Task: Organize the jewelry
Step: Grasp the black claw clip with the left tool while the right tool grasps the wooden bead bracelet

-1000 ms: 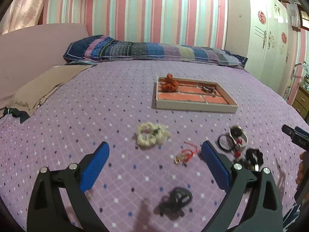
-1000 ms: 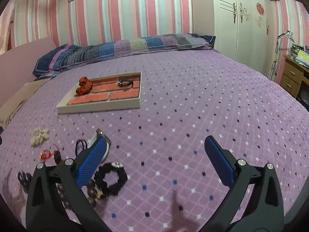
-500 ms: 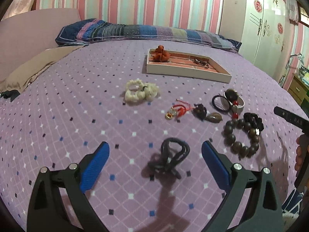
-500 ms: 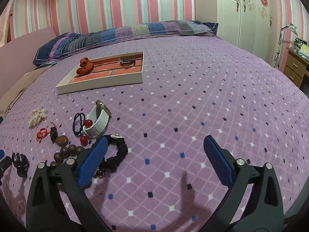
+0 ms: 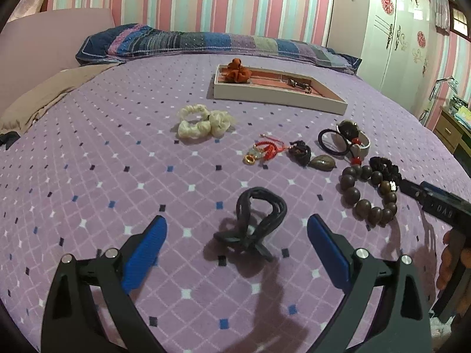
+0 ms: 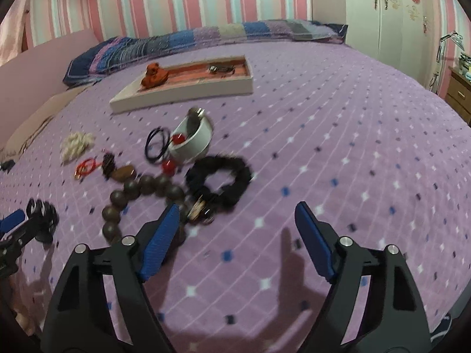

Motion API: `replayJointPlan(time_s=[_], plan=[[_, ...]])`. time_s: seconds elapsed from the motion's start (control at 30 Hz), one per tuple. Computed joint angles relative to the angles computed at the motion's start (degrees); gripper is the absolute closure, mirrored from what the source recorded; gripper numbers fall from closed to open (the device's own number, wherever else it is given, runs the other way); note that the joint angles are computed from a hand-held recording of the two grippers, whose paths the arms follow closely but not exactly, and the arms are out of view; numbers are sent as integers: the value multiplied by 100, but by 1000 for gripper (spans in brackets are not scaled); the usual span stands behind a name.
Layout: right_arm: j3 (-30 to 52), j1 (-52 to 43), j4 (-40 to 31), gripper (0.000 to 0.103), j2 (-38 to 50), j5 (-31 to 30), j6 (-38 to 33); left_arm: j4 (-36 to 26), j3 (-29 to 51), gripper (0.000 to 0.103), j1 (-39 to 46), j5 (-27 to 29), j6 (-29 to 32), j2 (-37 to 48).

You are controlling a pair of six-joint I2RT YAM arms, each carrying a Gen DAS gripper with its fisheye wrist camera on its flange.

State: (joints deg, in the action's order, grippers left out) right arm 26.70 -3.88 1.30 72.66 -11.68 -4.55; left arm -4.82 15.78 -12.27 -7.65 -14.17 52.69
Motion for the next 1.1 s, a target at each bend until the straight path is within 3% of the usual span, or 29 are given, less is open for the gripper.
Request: replayJointPlan(time_s=[0.4, 0.57, 0.63, 0.83, 1.1], plan=[[-264, 839, 313, 49, 60, 417, 459, 527, -51, 10, 145, 143, 246, 382], [-241, 1023, 492, 65, 301, 404, 551, 662, -14, 27, 457, 541, 290, 676], [-196, 1012, 484, 70, 371, 284, 612, 696, -27, 27, 505, 627, 299, 707], [-281, 900, 572, 72, 331, -3, 675, 708, -71, 38, 376, 583, 330, 644], [-529, 856, 681, 72, 129, -157, 636, 813, -122, 41, 193, 354, 268, 736]])
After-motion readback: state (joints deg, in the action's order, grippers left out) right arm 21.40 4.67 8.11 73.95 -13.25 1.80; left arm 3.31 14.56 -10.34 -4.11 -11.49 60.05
